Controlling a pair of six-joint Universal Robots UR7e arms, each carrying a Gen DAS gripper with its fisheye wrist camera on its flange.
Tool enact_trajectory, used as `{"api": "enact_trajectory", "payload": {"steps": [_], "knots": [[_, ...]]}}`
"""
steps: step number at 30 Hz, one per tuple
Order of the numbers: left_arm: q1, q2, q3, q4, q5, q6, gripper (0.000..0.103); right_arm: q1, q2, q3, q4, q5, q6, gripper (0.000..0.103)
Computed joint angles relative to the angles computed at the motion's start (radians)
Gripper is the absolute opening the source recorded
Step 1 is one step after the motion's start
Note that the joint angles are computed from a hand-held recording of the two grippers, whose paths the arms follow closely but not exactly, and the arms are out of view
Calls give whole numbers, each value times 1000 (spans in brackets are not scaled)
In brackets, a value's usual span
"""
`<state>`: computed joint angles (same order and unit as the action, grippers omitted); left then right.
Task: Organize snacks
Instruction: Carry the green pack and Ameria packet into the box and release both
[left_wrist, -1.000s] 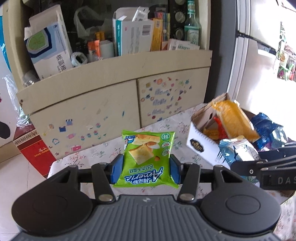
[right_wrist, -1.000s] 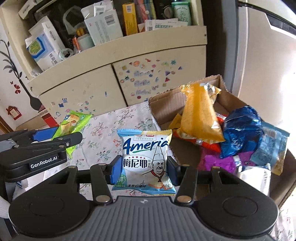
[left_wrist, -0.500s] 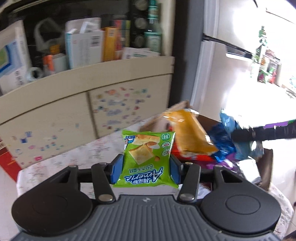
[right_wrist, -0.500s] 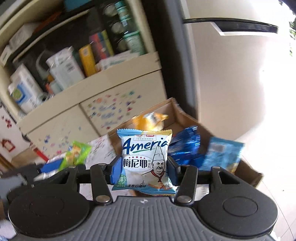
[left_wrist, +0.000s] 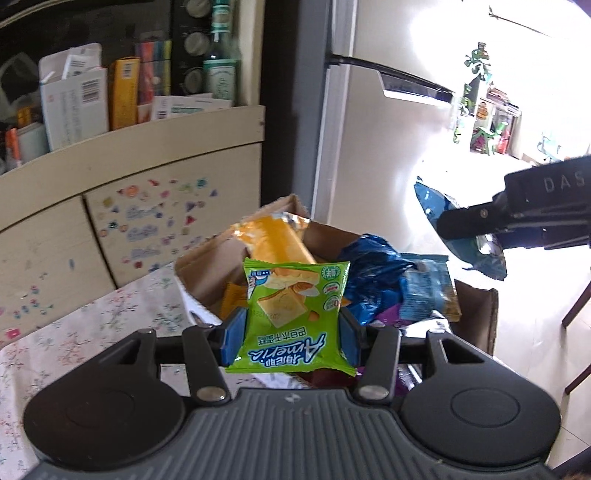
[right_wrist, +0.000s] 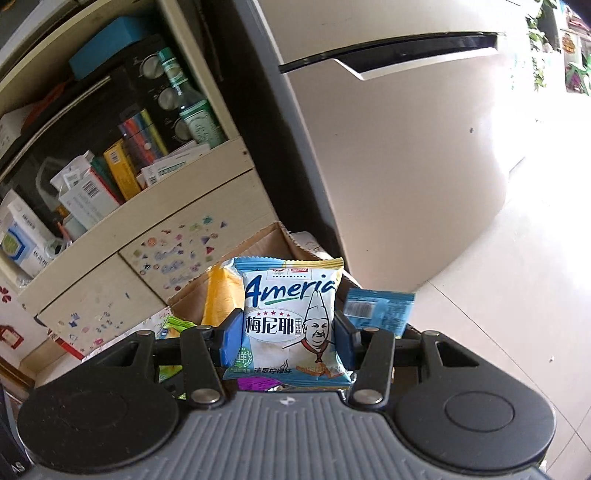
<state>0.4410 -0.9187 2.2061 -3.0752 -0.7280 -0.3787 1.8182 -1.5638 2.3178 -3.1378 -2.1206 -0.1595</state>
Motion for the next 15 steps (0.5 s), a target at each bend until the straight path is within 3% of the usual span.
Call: {"api": "enact_trajectory", "payload": {"steps": [15], "knots": [[39,120,-68,-104,-92,29,53,-36,39,-23,11,-13,63,57]]}}
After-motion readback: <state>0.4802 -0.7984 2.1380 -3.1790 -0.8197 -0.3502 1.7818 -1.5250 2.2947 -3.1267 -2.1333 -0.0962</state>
